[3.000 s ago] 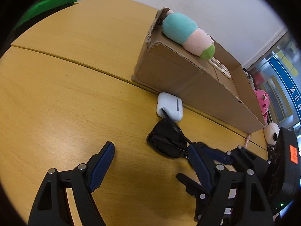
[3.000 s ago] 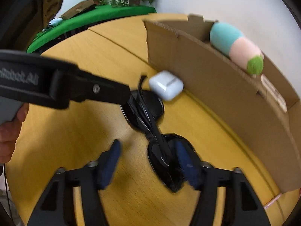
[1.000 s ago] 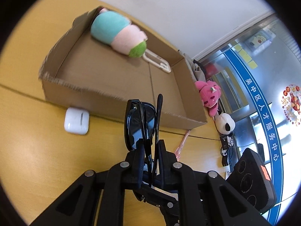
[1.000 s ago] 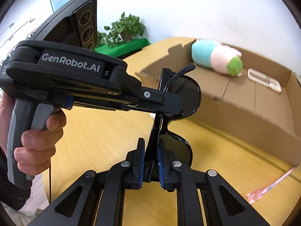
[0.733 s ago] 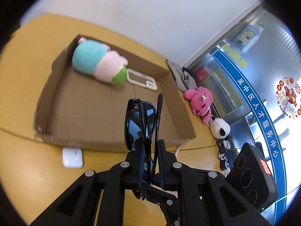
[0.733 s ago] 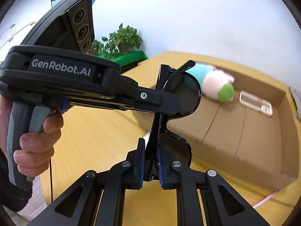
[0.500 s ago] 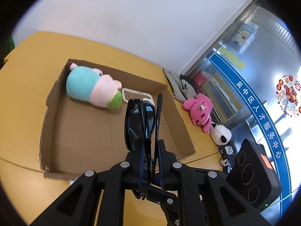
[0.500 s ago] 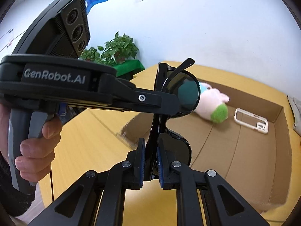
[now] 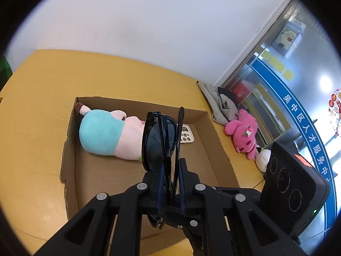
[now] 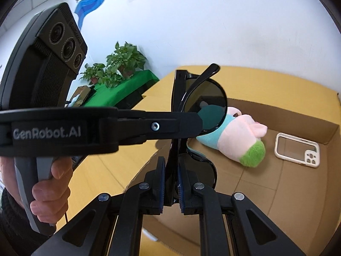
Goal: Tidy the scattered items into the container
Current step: 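Lift the sunglasses with the right tool and carry them over the box, then open the right tool to release the sunglasses into the box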
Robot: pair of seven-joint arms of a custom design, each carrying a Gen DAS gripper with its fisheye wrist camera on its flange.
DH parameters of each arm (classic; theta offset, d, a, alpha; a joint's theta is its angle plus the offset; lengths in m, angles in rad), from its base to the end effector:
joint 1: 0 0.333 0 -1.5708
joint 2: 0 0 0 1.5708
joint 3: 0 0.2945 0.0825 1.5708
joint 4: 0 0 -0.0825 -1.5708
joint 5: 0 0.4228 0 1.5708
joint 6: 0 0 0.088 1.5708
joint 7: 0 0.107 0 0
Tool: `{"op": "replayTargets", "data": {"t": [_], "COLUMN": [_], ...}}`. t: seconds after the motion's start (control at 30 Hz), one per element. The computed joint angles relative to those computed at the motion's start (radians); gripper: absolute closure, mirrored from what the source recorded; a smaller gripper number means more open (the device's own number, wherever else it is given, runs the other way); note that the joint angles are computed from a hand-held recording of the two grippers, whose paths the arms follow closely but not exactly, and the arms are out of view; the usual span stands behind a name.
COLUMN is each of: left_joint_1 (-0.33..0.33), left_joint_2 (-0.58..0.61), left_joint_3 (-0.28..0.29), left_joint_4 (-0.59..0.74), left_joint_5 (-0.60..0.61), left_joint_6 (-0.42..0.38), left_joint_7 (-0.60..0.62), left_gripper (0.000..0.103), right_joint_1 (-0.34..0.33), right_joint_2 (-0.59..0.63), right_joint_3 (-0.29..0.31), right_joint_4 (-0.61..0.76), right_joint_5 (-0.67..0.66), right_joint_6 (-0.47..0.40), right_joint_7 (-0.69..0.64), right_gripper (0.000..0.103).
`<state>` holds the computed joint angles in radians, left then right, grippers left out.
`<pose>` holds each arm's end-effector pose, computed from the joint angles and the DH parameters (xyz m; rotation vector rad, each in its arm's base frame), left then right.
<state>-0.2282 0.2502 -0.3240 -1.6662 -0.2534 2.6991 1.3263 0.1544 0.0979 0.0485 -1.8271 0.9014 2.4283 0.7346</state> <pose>0.6234 -0.3484 0.5252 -1.9198 2.0813 -1.2411 0.6512 0.1358 0.4988 -1.9404 1.1737 -0.0922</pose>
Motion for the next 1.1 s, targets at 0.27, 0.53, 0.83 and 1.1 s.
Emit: {"op": "replayTargets", "data": {"t": [0.27,0.53,0.83,1.1], "left_joint_1": [0.031,0.05,0.067,0.063], "left_joint_2": [0.138,0.172,0.195,0.225], "left_joint_3": [0.002,0.002,0.008,0.018], "left_joint_4": [0.127,0.115,0.096,0.116], "left_joint_5": [0.006,0.006,0.012,0.042], "left_joint_6": [-0.102,-0.143,-0.2,-0.248], "left_joint_7": [0.011,0.008,0.011,0.001], "left_gripper": [0.092,0.092,0.092,0.092], "right_joint_1": [-0.016,-0.043,-0.06,-0.062], "right_joint_2": [0.163,0.261,0.359,0.43], "right_joint_3": [0.022,0.053,0.075,0.081], "right_joint_4": [0.146,0.209,0.286,0.377], "right_joint_5": [-0.052,-0.066,-0.07,-0.118], "right_joint_6": [-0.054,-0.13,-0.23,-0.314], "right_joint_7": [0.107,0.174,0.27,0.337], "right_gripper": [0.092,0.092,0.092,0.092]}}
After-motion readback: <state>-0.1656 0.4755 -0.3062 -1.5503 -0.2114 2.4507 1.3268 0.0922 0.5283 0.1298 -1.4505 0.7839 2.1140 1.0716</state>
